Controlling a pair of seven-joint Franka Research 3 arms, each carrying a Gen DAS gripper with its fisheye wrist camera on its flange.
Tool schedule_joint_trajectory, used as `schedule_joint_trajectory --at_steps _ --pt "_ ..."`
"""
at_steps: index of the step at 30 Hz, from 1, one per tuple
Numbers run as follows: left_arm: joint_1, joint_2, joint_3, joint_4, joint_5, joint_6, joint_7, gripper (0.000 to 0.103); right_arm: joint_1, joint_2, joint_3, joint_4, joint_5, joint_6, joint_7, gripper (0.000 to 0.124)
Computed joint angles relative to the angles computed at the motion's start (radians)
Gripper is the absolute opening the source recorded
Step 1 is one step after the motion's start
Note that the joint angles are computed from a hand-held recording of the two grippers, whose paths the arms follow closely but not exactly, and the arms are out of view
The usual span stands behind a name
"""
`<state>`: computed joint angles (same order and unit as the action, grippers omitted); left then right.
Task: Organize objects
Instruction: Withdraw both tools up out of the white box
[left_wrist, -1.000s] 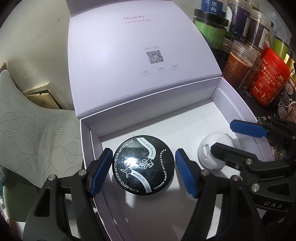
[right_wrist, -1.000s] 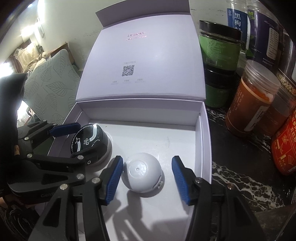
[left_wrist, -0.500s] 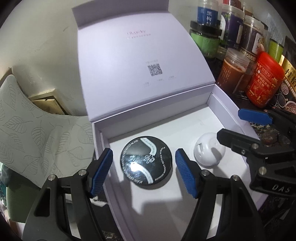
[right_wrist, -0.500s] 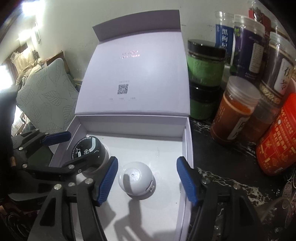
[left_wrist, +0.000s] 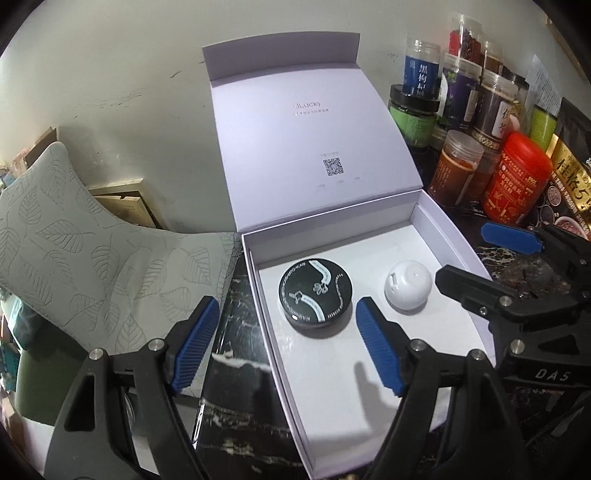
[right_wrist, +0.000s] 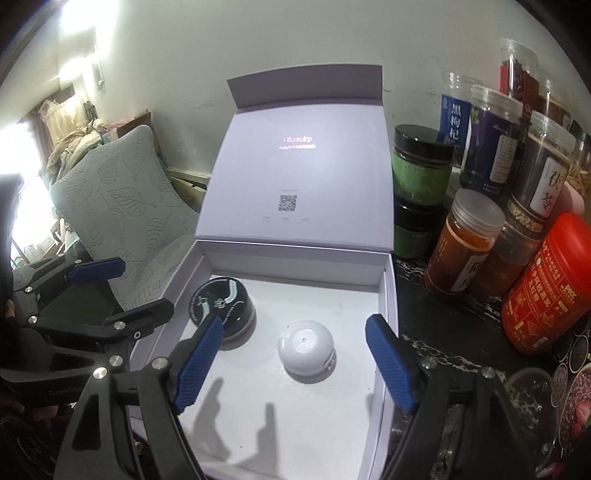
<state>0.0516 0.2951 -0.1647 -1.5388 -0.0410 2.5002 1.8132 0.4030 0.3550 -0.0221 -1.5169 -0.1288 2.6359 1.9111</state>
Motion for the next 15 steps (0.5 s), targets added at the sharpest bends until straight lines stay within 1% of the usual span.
schedule_joint_trajectory --at_steps 4,15 --pt "0.000 -0.053 0.006 -0.067 0.007 0.036 -0.013 0.077 0.001 -0.035 0.006 -0.046 0.000 0.027 -0.006 0.081" --pt "-0.006 -0.174 0.024 -0.213 -0.021 0.080 -0.037 0.078 -0.009 -0.133 0.035 -0.168 0.001 0.073 -0.034 0.081"
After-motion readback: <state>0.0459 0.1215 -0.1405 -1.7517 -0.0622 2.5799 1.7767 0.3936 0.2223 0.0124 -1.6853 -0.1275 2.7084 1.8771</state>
